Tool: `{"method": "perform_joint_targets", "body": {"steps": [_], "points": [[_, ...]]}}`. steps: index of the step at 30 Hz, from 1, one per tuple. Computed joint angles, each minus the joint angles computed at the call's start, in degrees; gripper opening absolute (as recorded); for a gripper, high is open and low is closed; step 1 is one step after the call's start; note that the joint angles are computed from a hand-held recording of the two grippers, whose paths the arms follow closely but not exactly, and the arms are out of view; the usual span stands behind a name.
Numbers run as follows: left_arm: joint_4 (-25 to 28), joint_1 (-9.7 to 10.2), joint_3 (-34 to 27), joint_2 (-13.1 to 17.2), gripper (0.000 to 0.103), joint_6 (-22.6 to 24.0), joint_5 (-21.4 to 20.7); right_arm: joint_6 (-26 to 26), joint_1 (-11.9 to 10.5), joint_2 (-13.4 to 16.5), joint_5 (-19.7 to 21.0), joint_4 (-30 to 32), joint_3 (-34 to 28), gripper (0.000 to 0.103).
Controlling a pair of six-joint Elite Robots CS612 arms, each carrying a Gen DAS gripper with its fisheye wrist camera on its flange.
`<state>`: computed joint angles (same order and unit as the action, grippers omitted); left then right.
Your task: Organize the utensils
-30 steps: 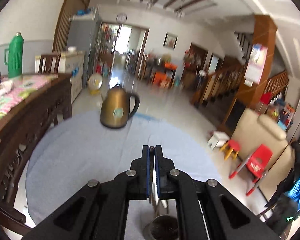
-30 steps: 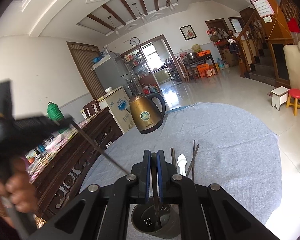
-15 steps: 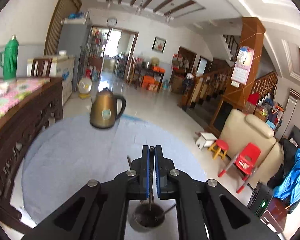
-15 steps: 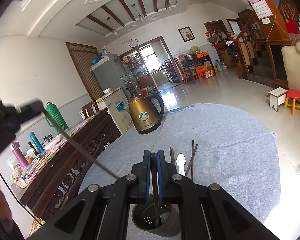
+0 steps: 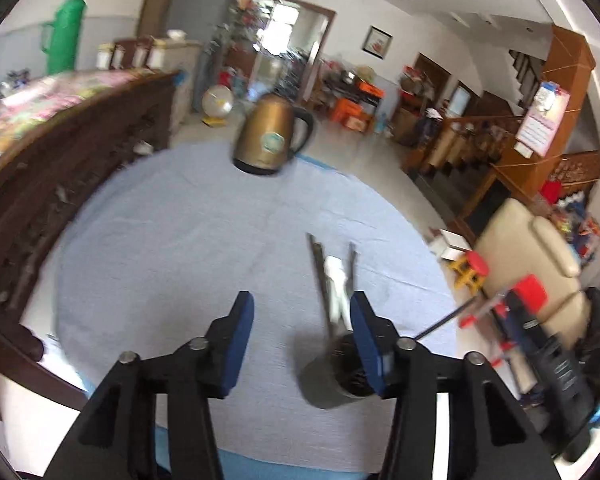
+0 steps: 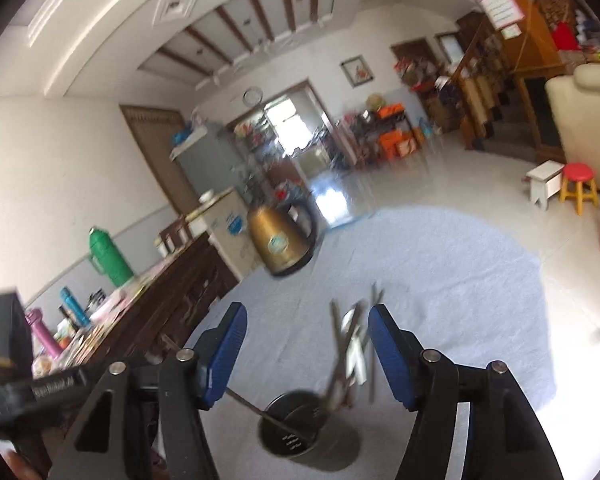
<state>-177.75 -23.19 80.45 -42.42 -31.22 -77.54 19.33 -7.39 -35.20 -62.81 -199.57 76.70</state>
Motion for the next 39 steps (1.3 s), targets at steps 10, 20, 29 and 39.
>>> {"method": "perform_joint_targets", "body": {"steps": [10,20,29,39], "points": [[-3.8,-2.43,5.8,-2.6,0.072,3.4,9.5,-0.5,-1.5,-2.7,-0.5,-1.9,4.3,0.067],[-1.8,-6.01,9.0,-5.1,0.080,8.6,25.4,-9.2,-1.0,-6.7,2.4,-1.3,10.6,0.067],[-6.2,-7.13,11.6,-6.5,0.084,10.7,31.3,-12.8,-0.3,-8.6,3.4,0.9,13.2,0.067],[-6.8,-7.02,12.5,-6.8,0.089,9.9,34.0,-15.2,0.4,-8.9,5.3,6.0,13.5,0.067]]}}
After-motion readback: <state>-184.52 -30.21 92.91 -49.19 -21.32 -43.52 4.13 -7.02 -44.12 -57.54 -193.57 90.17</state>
